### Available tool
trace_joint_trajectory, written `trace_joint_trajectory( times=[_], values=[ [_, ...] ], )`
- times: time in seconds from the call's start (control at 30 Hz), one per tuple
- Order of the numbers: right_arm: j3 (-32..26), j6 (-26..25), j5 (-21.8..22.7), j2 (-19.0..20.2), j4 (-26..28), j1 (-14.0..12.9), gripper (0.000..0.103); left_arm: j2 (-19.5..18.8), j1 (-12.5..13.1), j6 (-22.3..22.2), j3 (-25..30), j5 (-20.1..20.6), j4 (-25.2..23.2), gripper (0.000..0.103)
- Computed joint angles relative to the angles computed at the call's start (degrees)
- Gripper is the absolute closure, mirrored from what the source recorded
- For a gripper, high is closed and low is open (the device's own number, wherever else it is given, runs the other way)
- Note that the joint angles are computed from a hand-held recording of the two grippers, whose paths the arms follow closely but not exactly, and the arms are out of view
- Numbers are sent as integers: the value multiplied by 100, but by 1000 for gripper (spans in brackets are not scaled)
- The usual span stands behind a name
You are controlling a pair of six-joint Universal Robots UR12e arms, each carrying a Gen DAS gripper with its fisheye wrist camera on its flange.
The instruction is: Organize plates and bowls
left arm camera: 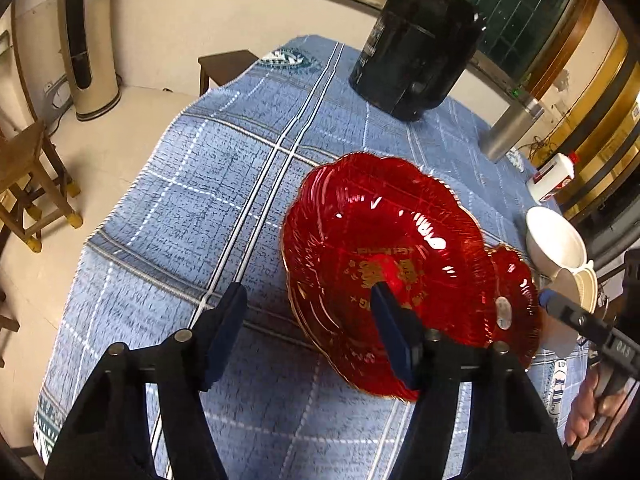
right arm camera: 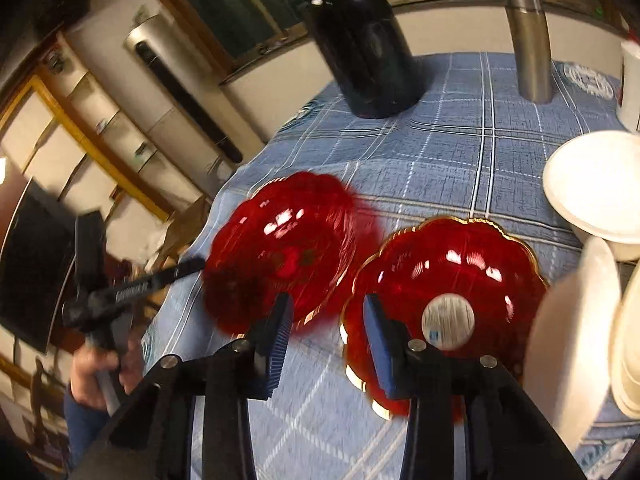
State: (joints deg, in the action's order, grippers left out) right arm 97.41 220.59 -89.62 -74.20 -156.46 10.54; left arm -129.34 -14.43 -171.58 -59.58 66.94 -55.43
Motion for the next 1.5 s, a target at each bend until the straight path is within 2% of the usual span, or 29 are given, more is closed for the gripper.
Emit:
trace_joint_trajectory(
  times=[0.03,0.07,0.13,0.23,0.4,0.43,0.5,0.6,0.63,0.83,1.03,1.17,1.5],
  values=[
    [-104,1,-28,85,95,-10,68,-39,7,-36,44,-29,-1,39],
    [-157,9,-50,128,179,-26,75,-64,12,-29,77,-72,-15,39],
    [-236,23,59,216,227,-77,80,-118,15,0,159,-120,-59,40],
    [-328,115,-2,297,405,-130,84,-213,-2,9,292,-107,-141,39],
    [-413,60,51,394,460,-176,84,-313,-20,15,404,-140,-168,41],
    [-450,34,-1,418,515,-167,84,-329,-31,36,413,-114,-150,44],
    [-491,68,37,464,546,-174,84,-356,-52,58,439,-49,-179,66],
    [-555,66,80,537,631,-167,92,-394,-72,67,455,-52,-232,76],
    [-549,77,87,553,580,-159,95,-388,-77,56,428,-32,-200,76],
    [-518,124,32,570,457,-95,96,-253,-59,87,186,37,-18,77],
    [-470,115,180,536,508,20,96,74,31,115,-329,-3,255,77],
    [-330,6,239,446,450,136,96,400,96,175,-860,-8,512,77],
    [320,109,226,7,32,389,95,1016,200,271,-1916,-250,885,77]
  ],
)
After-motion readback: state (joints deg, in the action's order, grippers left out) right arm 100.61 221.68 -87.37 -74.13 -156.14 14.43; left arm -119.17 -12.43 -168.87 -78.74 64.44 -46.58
